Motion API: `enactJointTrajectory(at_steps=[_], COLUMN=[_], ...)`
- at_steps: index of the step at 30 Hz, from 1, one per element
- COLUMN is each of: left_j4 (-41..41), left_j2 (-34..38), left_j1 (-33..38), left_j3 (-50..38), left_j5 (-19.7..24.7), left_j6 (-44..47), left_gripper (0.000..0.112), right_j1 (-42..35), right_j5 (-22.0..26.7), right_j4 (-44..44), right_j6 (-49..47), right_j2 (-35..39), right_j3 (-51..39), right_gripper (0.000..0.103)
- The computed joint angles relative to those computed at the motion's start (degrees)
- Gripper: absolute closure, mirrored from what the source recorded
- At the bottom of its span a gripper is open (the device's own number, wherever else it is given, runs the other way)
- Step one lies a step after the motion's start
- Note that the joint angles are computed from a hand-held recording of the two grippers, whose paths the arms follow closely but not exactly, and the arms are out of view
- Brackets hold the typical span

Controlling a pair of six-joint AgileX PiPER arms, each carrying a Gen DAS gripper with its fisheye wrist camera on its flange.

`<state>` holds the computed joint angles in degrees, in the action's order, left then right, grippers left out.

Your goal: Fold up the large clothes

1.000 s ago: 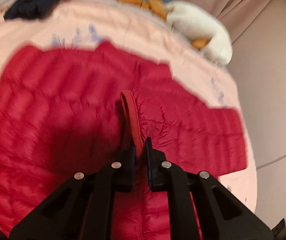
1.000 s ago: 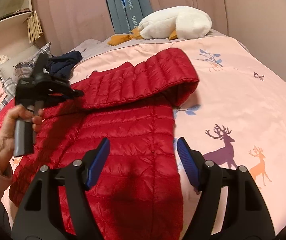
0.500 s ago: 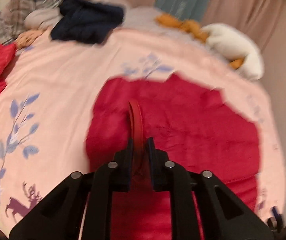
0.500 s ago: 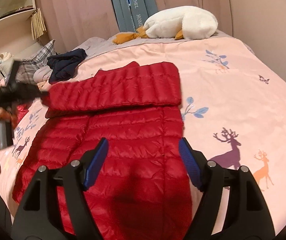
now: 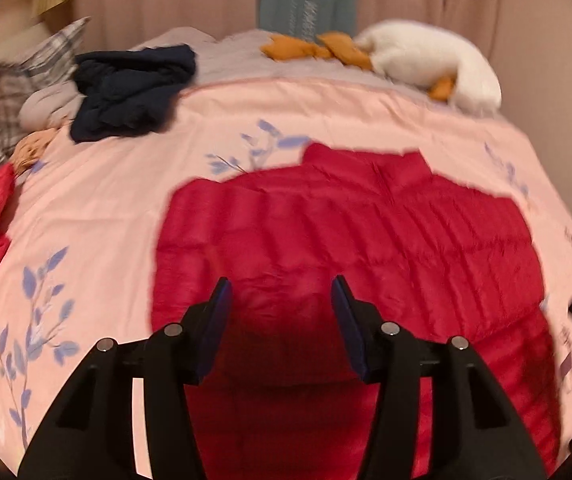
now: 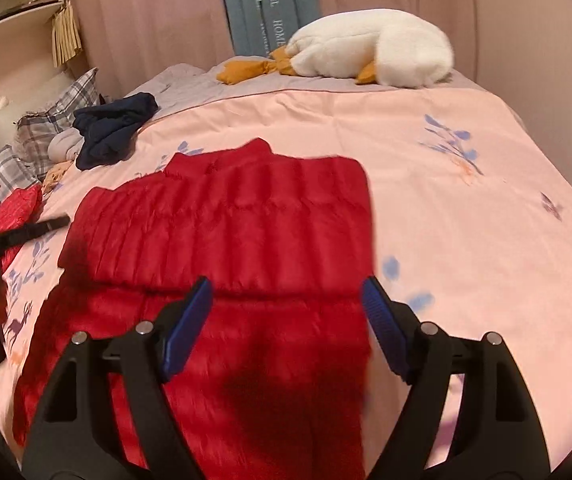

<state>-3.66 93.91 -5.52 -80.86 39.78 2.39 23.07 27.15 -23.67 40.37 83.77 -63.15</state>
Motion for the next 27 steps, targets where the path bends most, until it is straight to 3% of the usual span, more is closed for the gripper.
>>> enactJointTrajectory(at_steps=[3, 5, 7, 11, 13, 16, 18, 21, 27], left_j4=[5.2, 7.4, 5.6, 2.3, -0.3, -11.7, -14.9, -24.3, -38.2], left_j2=[3.9, 6.1, 7.1, 7.2, 6.3, 1.6, -3.5, -9.1, -12.2], left_j1=[-3.2, -4.2, -3.6, -2.3, -0.8, 4.5, 7.9, 16.5, 36.1], left_j3=[-0.6, -0.4, 0.2, -0.4, -0.7, 2.6, 7.7, 14.5, 25.6], left_j5=[0.1, 0.3, -0.3, 0.7, 2.0, 3.4, 2.7, 6.0, 19.8], left_j6=[-4.0, -5.1, -3.8, 0.4, 1.6, 9.8, 13.9, 24.6, 40.1], left_gripper=[0.060, 0.060, 0.059, 0.054, 0.046, 0.029, 0.017, 0.016, 0.017], right_j1=[0.3, 0.2, 0.0, -0.8, -1.6, -3.0, -3.2, -5.3, -13.9], right_j5=[-0.2, 2.3, 7.0, 6.2, 6.6, 2.0, 1.1, 1.6, 3.6], right_j4=[-2.8, -1.3, 1.4, 3.3, 7.3, 13.6, 13.0, 18.4, 32.4], right_j6=[1.2, -1.3, -5.0, -6.9, -8.8, -13.8, -12.9, -17.3, -26.4], right_j2=[6.7, 12.0, 17.6, 19.6, 17.1, 8.9, 3.4, -3.8, -16.4], right_j3=[-5.3, -9.1, -13.2, -13.5, -12.6, -5.4, -0.3, 6.5, 20.6], right_gripper=[0.025, 0.025, 0.025, 0.023, 0.023, 0.022, 0.016, 0.015, 0.014])
